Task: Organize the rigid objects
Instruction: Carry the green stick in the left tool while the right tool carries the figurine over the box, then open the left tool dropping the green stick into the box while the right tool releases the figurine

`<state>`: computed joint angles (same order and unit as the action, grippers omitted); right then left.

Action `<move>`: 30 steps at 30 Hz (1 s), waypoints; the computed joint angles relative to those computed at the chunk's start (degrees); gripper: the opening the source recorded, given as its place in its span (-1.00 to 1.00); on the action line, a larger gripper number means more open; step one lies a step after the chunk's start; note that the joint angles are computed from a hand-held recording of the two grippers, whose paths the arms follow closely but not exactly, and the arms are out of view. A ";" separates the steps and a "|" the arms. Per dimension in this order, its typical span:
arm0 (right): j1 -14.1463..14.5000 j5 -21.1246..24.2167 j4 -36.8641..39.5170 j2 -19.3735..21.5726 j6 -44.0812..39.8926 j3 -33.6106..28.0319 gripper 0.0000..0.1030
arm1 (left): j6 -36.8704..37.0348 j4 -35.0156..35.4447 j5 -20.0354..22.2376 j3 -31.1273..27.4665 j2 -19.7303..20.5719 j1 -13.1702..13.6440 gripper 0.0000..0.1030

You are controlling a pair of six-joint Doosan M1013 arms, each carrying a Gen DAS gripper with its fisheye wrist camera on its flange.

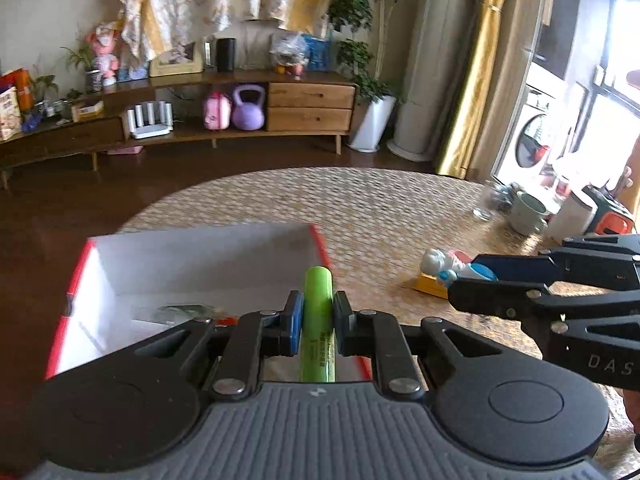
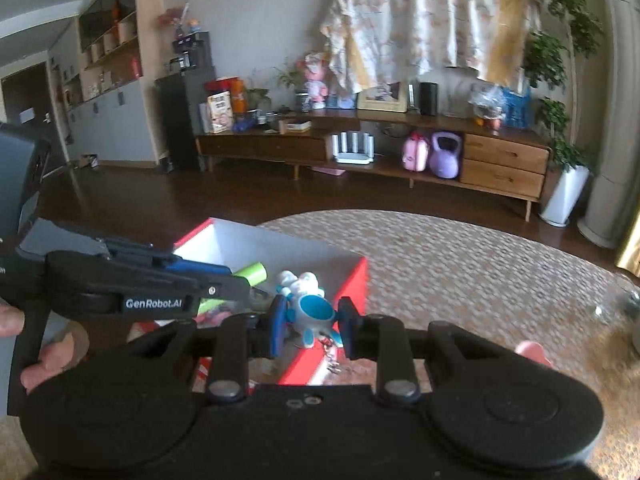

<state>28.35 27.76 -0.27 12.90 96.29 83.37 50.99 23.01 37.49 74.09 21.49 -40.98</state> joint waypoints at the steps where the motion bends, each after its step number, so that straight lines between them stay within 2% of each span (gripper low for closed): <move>1: 0.32 0.04 -0.06 0.37 -0.07 -0.37 -0.50 | -0.43 0.36 0.06 0.33 -0.29 0.39 -0.68; 14: 2.49 4.09 1.96 7.20 -2.54 -6.98 -0.49 | -2.09 2.18 3.77 2.68 -1.35 5.14 -0.68; 21: 3.29 6.89 0.48 11.03 -1.18 -10.22 -0.49 | 1.05 -0.34 7.33 0.96 1.03 7.13 -0.68; 30: 4.19 12.23 -3.15 15.89 1.53 -15.12 -0.49 | 4.20 -0.92 10.78 -1.25 4.38 7.62 -0.68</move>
